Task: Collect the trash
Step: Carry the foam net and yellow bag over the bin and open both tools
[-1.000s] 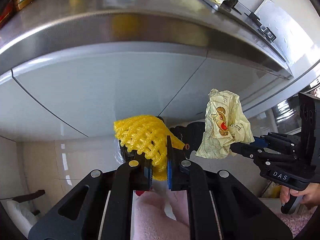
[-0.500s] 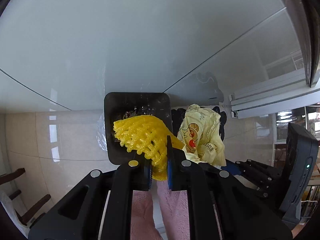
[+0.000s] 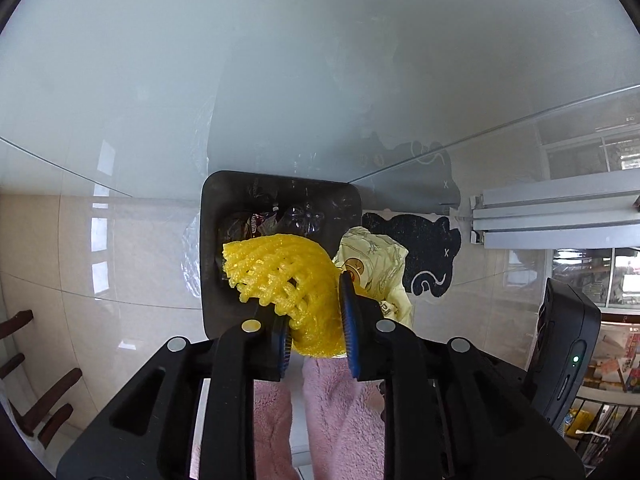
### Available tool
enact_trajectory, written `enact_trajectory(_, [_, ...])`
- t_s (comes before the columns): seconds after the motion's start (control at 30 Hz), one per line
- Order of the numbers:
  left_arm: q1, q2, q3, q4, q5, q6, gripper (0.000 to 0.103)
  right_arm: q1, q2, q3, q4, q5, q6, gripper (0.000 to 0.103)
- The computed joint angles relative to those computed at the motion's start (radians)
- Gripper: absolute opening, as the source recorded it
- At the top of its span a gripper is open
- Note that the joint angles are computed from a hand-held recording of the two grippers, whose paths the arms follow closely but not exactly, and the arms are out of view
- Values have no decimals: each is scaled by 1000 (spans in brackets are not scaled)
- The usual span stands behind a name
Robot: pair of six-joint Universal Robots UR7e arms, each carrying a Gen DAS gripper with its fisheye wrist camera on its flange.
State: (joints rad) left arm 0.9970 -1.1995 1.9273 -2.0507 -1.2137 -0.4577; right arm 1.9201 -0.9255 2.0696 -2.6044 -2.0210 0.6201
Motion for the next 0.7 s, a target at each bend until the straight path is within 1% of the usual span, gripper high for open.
enact_trajectory(0.03, [0, 0, -2, 0, 2, -2, 22, 0, 2, -3, 4, -5, 0, 35])
enact_trajectory(0.1, [0, -1, -7, 4, -3, -8, 28, -1, 3, -7, 8, -9, 1, 43])
enact_trajectory(0.17, [0, -1, -6, 4, -2, -10, 30, -2, 3, -12, 20, -11, 4, 46])
enact_trajectory(0.2, [0, -2, -8, 4, -5, -12, 34, -1, 3, -16, 26, -15, 4, 48])
enact_trajectory(0.23, [1, -4, -10, 2, -8, -13, 35, -1, 3, -17, 30, -17, 1, 51])
enact_trajectory(0.33, [0, -4, -17, -3, -7, -16, 44, -1, -3, -22, 50, -27, -4, 51])
enact_trajectory(0.37, [0, -2, -19, -3, -6, -16, 50, -2, -7, -22, 55, -28, -2, 51])
enact_trajectory(0.4, [-1, -4, -19, -3, -7, -15, 53, -3, -11, -20, 57, -29, 1, 51])
enact_trajectory(0.43, [-3, -4, -20, 0, -3, -17, 54, -2, -16, -18, 58, -31, 5, 51])
enact_trajectory(0.5, [-9, -9, -20, 6, 9, -21, 65, 2, -27, -17, 66, -35, 9, 51])
enact_trajectory(0.53, [-12, -13, -20, 10, 17, -26, 68, 4, -30, -18, 71, -37, 10, 52])
enact_trajectory(0.6, [-22, -25, -20, 18, 36, -35, 77, 16, -40, -23, 88, -50, 12, 59])
enact_trajectory(0.63, [-29, -34, -21, 25, 47, -43, 79, 25, -48, -23, 92, -58, 15, 69])
enact_trajectory(0.67, [-36, -44, -22, 33, 56, -51, 84, 34, -59, -23, 95, -64, 21, 76])
enact_trajectory(0.7, [-41, -55, -25, 43, 63, -59, 90, 43, -72, -21, 99, -67, 27, 80])
